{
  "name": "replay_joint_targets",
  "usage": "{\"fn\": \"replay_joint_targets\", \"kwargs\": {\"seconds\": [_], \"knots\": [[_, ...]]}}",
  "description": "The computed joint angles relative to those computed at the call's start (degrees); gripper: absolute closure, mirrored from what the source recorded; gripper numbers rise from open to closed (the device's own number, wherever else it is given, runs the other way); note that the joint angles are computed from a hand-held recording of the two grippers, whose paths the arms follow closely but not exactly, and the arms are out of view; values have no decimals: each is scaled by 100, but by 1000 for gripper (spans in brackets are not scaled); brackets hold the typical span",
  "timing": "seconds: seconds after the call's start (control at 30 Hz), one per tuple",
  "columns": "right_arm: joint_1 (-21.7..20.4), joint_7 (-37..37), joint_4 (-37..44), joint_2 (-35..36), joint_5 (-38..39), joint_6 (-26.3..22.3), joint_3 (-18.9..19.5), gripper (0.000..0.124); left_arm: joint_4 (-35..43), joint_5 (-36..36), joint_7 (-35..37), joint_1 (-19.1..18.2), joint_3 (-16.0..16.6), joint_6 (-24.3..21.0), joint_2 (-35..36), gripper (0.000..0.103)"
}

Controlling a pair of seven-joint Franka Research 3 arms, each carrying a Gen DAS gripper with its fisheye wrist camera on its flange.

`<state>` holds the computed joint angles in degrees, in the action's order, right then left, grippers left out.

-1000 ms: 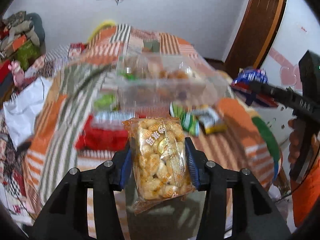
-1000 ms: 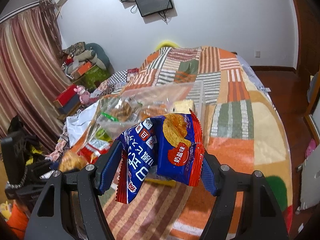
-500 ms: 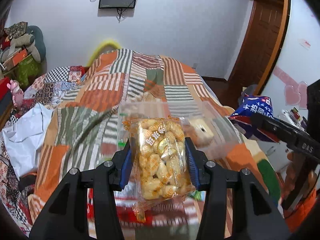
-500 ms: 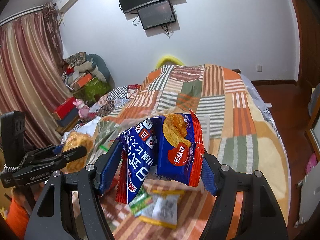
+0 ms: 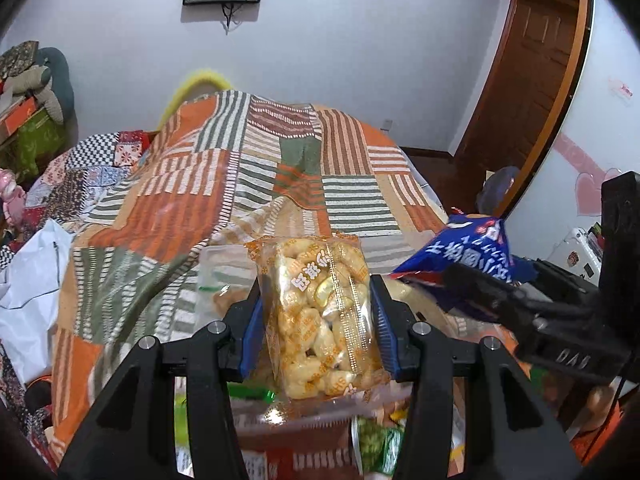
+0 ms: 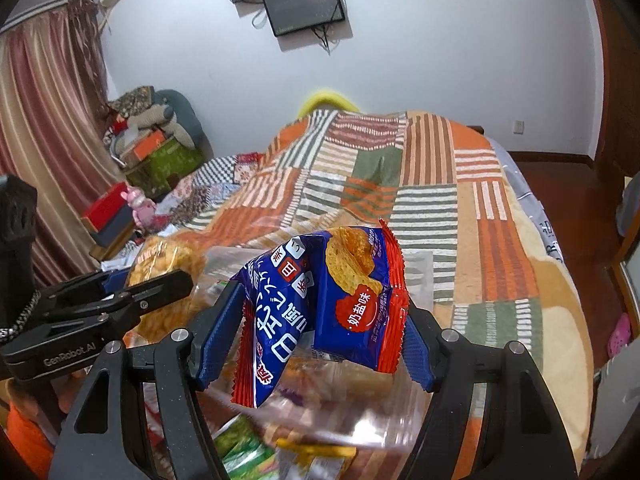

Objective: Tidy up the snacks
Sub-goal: 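Drop the bread-puff bag and chip bag into the clear box with both tools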

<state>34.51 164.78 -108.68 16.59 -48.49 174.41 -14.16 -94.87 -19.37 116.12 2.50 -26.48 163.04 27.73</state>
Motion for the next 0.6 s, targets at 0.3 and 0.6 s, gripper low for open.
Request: {"fn": "replay_joint_targets", "kwargs": {"seconds": [0.3,0.6], "knots": [[-253,-1373,380,422,1197,-383,313,55,1142,754,-759,-515,474,-666,831,55],[-293,-2175,304,448,2255,-431,402,46,1317,844,-918,-518,432,-800,991,51]]}}
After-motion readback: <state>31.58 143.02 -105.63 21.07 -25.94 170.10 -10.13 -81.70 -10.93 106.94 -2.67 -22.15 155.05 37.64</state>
